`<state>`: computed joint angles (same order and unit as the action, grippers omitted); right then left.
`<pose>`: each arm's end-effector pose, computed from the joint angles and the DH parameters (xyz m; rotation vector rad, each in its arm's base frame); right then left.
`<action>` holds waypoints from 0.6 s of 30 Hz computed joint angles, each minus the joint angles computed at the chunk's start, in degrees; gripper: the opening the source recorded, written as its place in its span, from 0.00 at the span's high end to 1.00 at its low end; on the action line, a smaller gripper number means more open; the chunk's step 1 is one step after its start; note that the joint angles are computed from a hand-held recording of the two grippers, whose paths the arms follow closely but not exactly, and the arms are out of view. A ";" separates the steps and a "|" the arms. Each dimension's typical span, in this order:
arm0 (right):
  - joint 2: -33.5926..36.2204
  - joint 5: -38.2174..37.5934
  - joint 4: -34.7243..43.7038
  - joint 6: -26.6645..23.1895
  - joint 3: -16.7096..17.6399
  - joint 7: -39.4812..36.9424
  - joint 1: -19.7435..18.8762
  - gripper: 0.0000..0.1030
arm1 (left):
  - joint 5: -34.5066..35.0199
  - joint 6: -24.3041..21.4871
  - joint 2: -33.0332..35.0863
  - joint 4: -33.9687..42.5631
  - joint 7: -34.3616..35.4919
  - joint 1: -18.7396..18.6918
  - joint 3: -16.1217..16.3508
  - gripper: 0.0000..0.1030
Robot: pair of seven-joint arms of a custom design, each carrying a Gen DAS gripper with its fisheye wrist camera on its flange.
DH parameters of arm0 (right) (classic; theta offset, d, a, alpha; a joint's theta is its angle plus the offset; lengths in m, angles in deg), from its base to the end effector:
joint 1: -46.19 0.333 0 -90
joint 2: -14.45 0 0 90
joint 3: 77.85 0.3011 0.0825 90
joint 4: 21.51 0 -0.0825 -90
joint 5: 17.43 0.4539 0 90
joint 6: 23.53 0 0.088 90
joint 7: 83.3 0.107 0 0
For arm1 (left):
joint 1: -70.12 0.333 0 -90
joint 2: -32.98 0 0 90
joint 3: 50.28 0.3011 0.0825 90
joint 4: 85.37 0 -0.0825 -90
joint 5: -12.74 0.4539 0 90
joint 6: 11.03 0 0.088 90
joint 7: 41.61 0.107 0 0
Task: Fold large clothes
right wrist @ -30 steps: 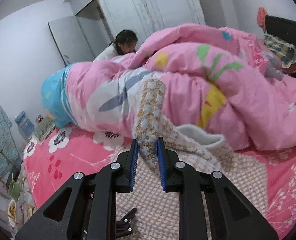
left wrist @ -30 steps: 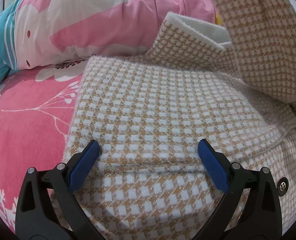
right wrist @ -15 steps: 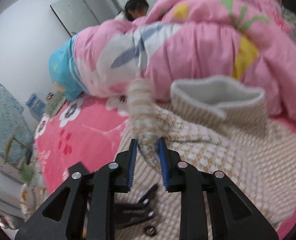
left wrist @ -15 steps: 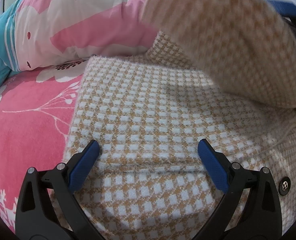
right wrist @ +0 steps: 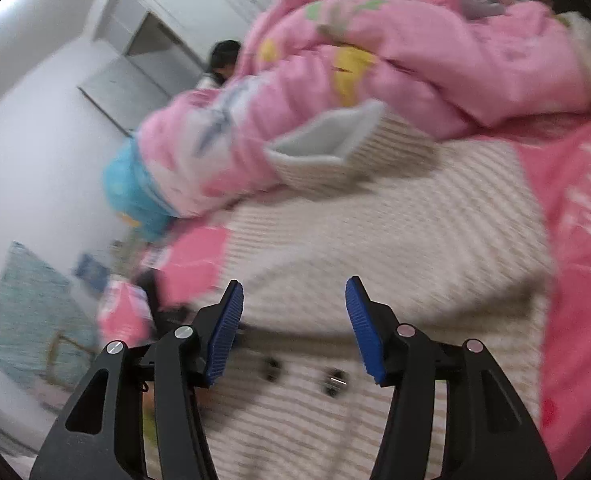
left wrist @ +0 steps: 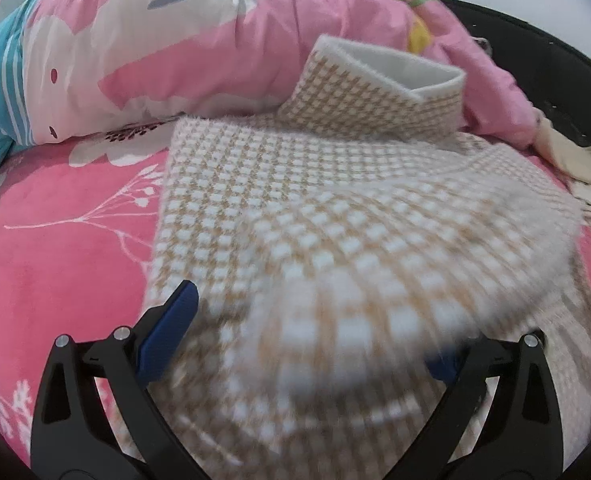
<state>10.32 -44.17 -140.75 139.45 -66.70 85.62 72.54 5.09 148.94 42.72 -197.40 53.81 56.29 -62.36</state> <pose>0.4942 0.4119 0.5085 -1.3220 1.8483 -0.1600 0.6313 -0.2942 0.4192 -1.4817 2.2891 -0.8739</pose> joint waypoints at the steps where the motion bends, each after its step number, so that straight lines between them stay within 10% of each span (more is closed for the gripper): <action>1: -0.51 -0.57 -1.25 -0.02 0.05 1.17 -0.14 0.49 | -3.98 -0.96 -1.60 -1.13 3.39 1.34 -1.08 0.08; 10: -1.38 -6.35 -5.77 0.50 0.33 6.04 -1.34 0.49 | -39.92 -5.63 -11.12 -5.17 28.65 3.16 -0.31 0.08; 18: -7.50 -10.01 -10.88 -0.58 0.91 11.45 -3.99 0.49 | -34.23 -13.04 0.09 8.22 13.21 4.40 0.33 0.12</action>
<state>2.82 -54.18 -151.63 138.87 -65.79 97.07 68.56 -29.14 135.90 42.81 -189.18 67.02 60.69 -62.03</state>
